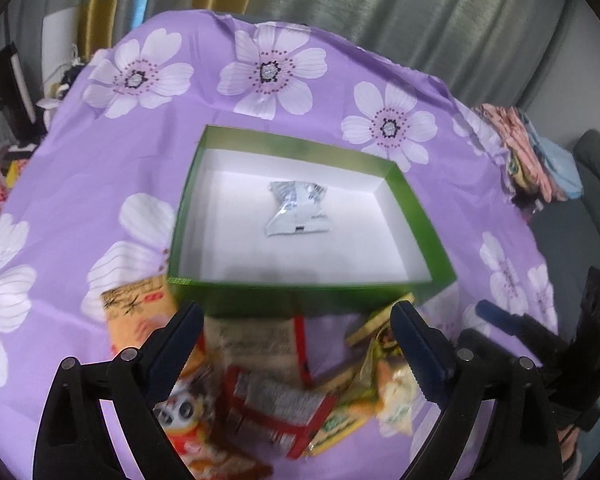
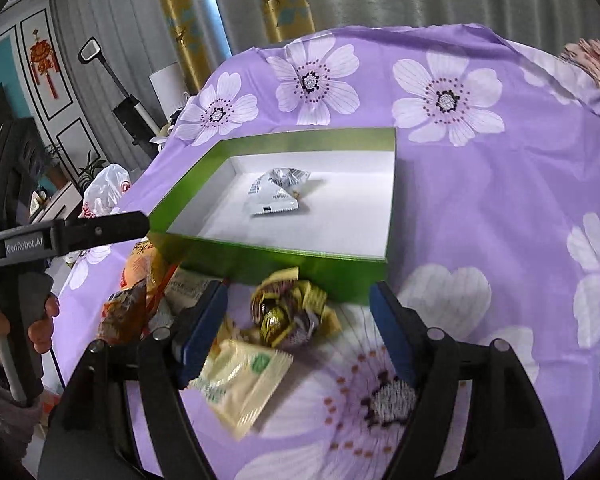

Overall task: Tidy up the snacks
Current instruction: 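Move the left gripper to the yellow-green snack bag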

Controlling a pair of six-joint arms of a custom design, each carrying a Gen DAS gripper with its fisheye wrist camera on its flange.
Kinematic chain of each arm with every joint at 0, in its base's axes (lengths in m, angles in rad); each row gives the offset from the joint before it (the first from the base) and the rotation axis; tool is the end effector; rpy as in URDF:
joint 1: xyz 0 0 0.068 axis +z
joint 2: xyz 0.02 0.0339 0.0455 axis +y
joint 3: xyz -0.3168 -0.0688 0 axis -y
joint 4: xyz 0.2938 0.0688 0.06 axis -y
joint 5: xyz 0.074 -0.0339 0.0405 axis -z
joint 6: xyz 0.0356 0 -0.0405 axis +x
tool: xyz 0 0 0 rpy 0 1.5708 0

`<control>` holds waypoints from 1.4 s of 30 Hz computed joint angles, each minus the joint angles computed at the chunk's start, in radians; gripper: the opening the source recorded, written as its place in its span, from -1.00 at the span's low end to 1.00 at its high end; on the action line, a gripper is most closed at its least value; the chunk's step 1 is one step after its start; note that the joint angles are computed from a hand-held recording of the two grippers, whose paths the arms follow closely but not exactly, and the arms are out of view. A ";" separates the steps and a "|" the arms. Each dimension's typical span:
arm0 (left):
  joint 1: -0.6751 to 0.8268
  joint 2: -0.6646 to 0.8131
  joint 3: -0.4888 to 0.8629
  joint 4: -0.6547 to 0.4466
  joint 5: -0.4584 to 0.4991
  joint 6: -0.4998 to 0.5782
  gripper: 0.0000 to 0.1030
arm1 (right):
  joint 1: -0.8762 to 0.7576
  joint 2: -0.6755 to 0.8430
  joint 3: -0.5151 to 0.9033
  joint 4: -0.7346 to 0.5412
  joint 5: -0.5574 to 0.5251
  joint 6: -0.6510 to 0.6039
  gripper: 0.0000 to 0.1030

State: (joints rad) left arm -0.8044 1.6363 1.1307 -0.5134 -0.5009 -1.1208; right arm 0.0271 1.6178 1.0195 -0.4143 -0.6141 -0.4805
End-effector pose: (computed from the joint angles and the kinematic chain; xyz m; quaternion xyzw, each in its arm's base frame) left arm 0.2772 -0.2633 0.2502 -0.2135 0.9099 -0.0803 0.3465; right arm 0.3654 0.0304 0.2266 -0.3107 0.8661 0.2241 0.3212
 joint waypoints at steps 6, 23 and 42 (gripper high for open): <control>-0.066 0.025 0.041 -0.108 -0.019 -0.066 0.83 | -0.027 -0.052 -0.054 -0.053 -0.025 -0.039 0.48; -0.181 0.117 0.154 -0.183 -0.085 -0.040 0.83 | -0.027 -0.144 -0.159 -0.121 -0.036 -0.150 0.49; -0.142 0.172 0.097 0.052 0.037 0.113 0.83 | -0.008 -0.053 -0.170 -0.067 -0.016 -0.143 0.49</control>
State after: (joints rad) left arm -0.9466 1.8081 1.2280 -0.4616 -0.4639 -1.0082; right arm 0.0189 1.5646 0.8495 -0.4814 -0.6296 -0.6237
